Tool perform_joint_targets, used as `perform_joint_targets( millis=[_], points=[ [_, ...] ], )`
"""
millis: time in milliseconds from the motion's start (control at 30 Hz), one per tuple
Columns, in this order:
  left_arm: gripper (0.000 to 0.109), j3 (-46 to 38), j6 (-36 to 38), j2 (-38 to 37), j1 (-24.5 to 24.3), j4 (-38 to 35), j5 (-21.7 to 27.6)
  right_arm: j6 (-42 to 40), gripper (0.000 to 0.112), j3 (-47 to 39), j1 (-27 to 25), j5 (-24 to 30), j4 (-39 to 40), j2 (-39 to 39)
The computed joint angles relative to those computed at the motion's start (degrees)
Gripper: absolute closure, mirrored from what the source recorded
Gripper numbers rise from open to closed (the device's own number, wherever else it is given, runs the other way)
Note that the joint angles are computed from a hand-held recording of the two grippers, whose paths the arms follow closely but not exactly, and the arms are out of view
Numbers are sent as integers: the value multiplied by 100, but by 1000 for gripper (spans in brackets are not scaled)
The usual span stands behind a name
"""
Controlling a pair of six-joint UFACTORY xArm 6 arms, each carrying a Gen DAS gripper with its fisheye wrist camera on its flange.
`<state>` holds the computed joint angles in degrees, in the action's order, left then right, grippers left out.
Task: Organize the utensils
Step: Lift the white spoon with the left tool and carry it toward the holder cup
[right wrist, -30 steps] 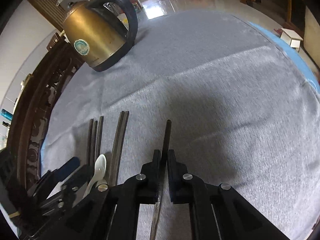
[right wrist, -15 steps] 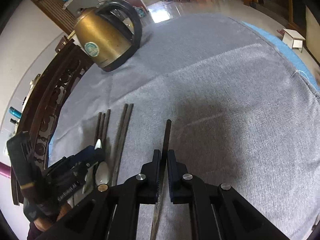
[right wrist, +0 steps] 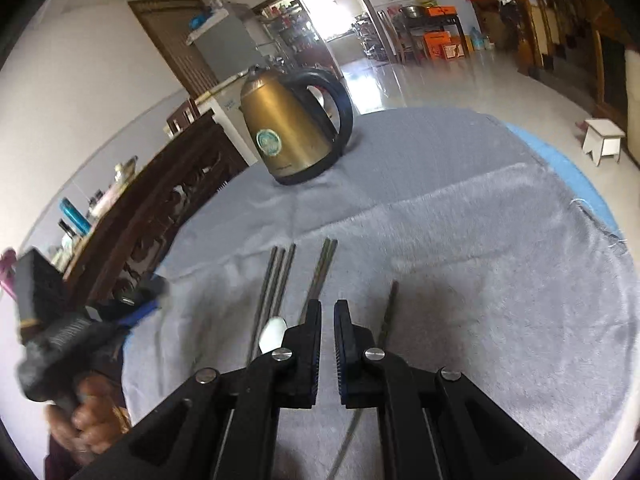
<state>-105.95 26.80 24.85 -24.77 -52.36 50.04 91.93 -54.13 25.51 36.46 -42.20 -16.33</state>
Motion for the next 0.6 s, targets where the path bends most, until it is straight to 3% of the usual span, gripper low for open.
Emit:
perform_joint_targets(
  millis=[100,167,200,300,400,467,600],
  points=[
    [75,419,247,-391,62,-543,71,-147,97,143,-177,-99,545,-49],
    [75,667,480,-669,83,-841,76,-715,64,61,-363,39,1212,107],
    [75,738,533,-759,87,-920,67,-1117,59,-106,-463,260,1596,290],
    [75,985,747,-1038,118,-1320,126,-1832,59,-560,-690,504,2220,808],
    [75,1205,991,-1250,102,-1673,116,-2589,65,-1433,-840,1256,2860,1601],
    [75,1420,1211,-1408,105,-2031,135,-2791,81,-1824,-919,1555,3071,1997],
    [75,1793,1610,-1566,117,-2783,307,-2825,99,-2218,-872,2023,2783,2354]
  ],
)
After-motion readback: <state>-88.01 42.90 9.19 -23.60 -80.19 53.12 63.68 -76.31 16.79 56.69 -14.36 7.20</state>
